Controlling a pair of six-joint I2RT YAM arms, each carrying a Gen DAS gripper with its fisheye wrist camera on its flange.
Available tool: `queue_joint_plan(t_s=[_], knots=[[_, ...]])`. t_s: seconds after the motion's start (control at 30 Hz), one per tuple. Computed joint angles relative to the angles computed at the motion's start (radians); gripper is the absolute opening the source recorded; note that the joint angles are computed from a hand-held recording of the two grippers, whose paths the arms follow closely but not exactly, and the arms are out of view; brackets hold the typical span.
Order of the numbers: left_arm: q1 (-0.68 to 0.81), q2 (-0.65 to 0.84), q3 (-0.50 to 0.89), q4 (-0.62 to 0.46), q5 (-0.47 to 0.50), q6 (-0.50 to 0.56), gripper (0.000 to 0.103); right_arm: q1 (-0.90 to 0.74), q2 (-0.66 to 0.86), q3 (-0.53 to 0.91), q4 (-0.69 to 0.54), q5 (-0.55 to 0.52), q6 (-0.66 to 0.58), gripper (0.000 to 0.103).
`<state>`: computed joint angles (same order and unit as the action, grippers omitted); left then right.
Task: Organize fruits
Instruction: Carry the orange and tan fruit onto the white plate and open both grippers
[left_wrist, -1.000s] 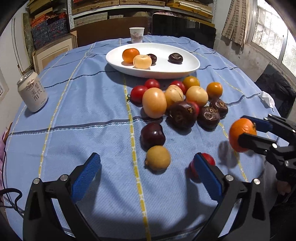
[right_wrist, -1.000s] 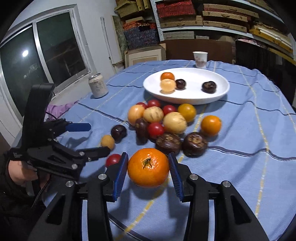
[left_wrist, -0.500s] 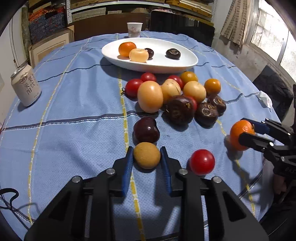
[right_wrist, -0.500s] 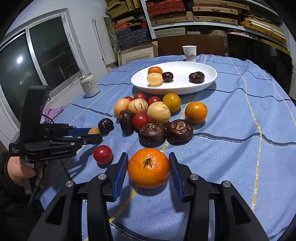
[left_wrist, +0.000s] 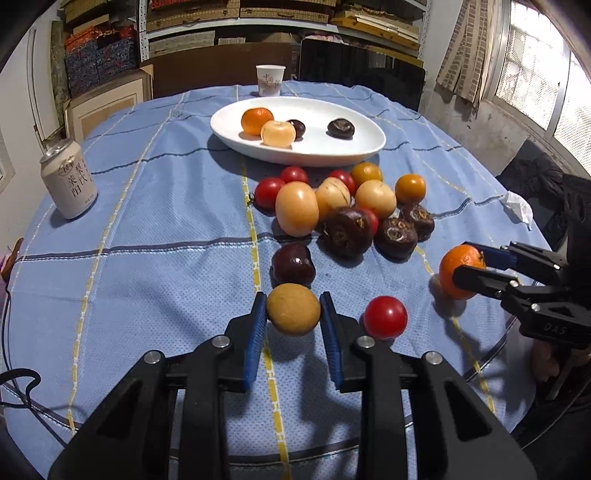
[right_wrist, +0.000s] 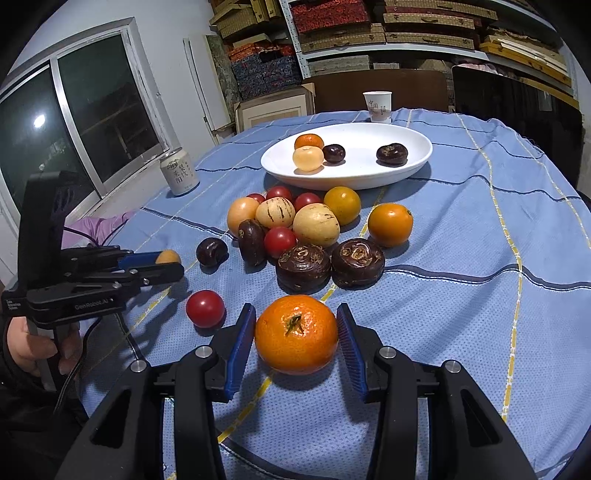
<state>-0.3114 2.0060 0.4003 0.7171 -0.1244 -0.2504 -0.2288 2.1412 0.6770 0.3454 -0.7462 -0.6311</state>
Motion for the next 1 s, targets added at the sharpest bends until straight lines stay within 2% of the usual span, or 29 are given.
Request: queue_joint_plan(t_s=[0.17, 0.33, 0.4, 0.43, 0.53, 0.63, 0.7, 0.83, 1.0], knots=[[0.006, -0.087, -0.021, -0.020, -0.019, 0.007, 0.028, 0.002, -0.049, -0.041, 0.045, 0.021, 0.030, 0.046], [0.022, -0.193, 0.025, -0.127, -0.009, 0.048, 0.028, 0.011, -0.159, -0.057, 0.068, 0.041, 0.055, 0.046], [0.055, -0.214, 0.064, -0.164, 0.052, 0.063, 0.028, 0.018, -0.188, -0.033, 0.062, 0.058, 0.080, 0.046], [0.088, -0.208, 0.108, -0.196, 0.101, 0.069, 0.028, 0.028, -0.204, -0.012, 0.054, 0.071, 0.093, 0.046], [0.145, -0.164, 0.257, -0.309, 0.163, 0.073, 0.028, 0.056, -0.216, 0.050, 0.057, 0.103, 0.110, 0.046], [0.163, -0.104, 0.412, -0.388, 0.156, 0.087, 0.028, 0.093, -0.137, 0.206, 0.028, 0.121, 0.148, 0.046], [0.166, -0.033, 0.535, -0.424, 0.122, 0.093, 0.028, 0.132, -0.027, 0.384, -0.039, 0.160, 0.189, 0.046], [0.214, 0.210, 0.902, -0.599, 0.155, 0.051, 0.028, 0.191, 0.168, 0.719, -0.186, 0.232, 0.276, 0.046], [0.242, 0.447, 1.274, -0.773, 0.158, 0.052, 0.028, 0.250, 0.380, 1.078, -0.364, 0.285, 0.289, 0.046]])
